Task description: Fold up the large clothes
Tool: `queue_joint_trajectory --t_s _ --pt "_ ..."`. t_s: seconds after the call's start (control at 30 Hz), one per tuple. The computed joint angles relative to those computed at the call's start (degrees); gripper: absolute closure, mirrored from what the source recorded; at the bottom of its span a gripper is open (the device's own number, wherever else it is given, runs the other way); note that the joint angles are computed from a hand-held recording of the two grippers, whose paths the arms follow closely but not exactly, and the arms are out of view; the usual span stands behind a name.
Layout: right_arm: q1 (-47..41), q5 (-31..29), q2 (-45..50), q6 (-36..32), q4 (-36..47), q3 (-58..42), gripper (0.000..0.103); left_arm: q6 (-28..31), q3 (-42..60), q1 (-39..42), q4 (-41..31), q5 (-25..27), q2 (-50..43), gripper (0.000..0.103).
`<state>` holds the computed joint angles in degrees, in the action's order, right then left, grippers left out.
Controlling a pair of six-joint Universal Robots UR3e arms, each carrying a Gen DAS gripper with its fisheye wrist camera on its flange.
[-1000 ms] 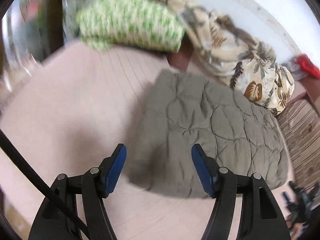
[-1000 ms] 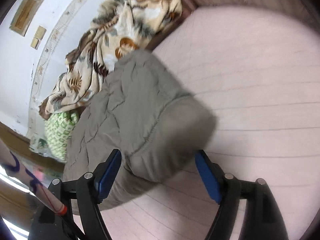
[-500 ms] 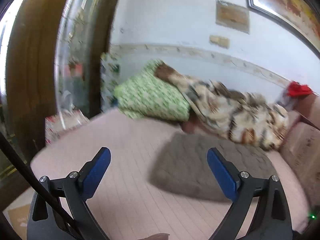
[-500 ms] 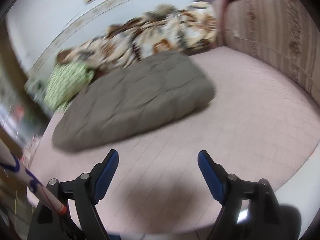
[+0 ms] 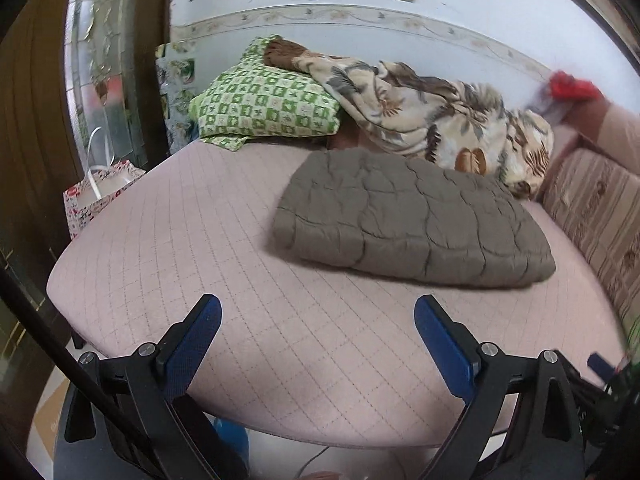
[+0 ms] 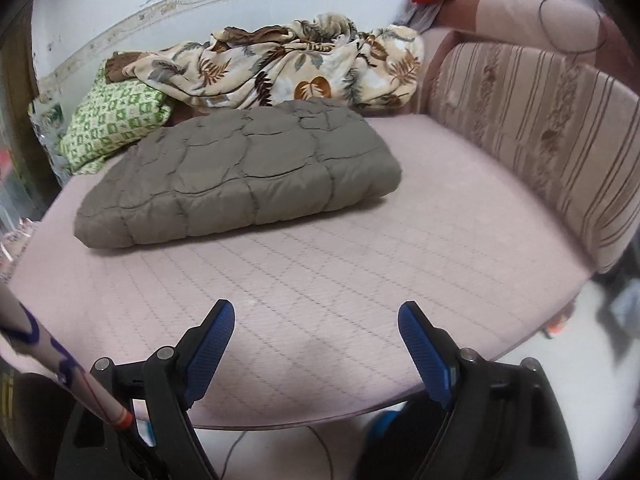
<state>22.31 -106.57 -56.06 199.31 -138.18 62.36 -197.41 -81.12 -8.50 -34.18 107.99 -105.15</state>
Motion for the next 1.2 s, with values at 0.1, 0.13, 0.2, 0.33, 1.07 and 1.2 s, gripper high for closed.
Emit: queue_joint_trajectory --t_s 0.1,0.13,0.2,0.33,1.07,1.2 --pt "0.4 -0.5 1.3 -1.3 2.2 -2.4 0.015 2.5 1.2 -0.5 -1.1 -1.3 -1.5 0.006" --pt "0.6 -0.6 1.7 -1.5 2.7 -3.1 0.015 2.9 0.9 -0.3 -0.8 -2.2 -1.6 0.006" --pt "0.9 -1.2 2.3 -1.5 2.7 -3.5 0.015 2.9 1.4 0.1 -1.3 -3.7 -2.1 0.006" --pt "0.7 -1.6 3.7 -0.4 3.5 -4.7 0.015 2.7 3.6 2.4 -5.8 -9.6 -3.7 0.006" --pt "1.3 -5.6 16.0 -0.9 16.4 -22.3 0.015 2.5 8.2 1.2 -7.9 -7.3 -10.6 0.006" --pt "1.6 -5.5 16.3 -1.5 16.4 -22.4 0.015 2.2 9.0 1.1 -9.3 -7.6 -10.9 0.006"
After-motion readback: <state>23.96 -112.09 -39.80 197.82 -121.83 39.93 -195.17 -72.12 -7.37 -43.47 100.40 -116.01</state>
